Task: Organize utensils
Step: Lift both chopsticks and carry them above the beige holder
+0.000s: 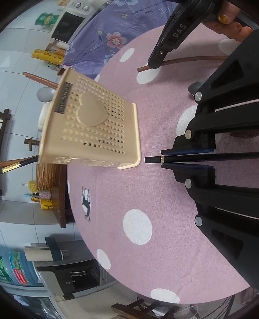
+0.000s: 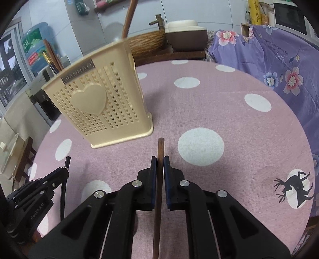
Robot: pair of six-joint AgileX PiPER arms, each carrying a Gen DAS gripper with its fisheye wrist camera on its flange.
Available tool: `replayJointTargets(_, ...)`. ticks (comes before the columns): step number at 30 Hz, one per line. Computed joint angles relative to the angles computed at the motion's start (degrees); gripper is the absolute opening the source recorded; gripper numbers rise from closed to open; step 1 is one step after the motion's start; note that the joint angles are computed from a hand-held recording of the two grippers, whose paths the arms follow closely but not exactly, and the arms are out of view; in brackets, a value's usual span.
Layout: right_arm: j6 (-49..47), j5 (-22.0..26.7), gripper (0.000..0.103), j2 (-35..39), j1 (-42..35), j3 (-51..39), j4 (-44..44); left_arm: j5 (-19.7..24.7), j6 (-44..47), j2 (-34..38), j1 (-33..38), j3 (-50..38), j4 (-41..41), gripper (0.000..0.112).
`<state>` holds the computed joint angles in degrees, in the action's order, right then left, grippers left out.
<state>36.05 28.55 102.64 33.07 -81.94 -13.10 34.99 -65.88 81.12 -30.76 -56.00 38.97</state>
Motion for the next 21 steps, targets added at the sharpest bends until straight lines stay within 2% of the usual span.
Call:
replayJointTargets(12,-3.37,-8.72,0.008,-13.05,-0.40,9.67,1.01,3.26,-5.18,-10.82,-3.27,1.86,6.60,0.009)
replayJointTargets(21,-8.87,-11.50,0.008,-20.38,-0.67,13.13,3.86,7.05,-9.56,-16.87,-6.91,1.36,12.60,0.009)
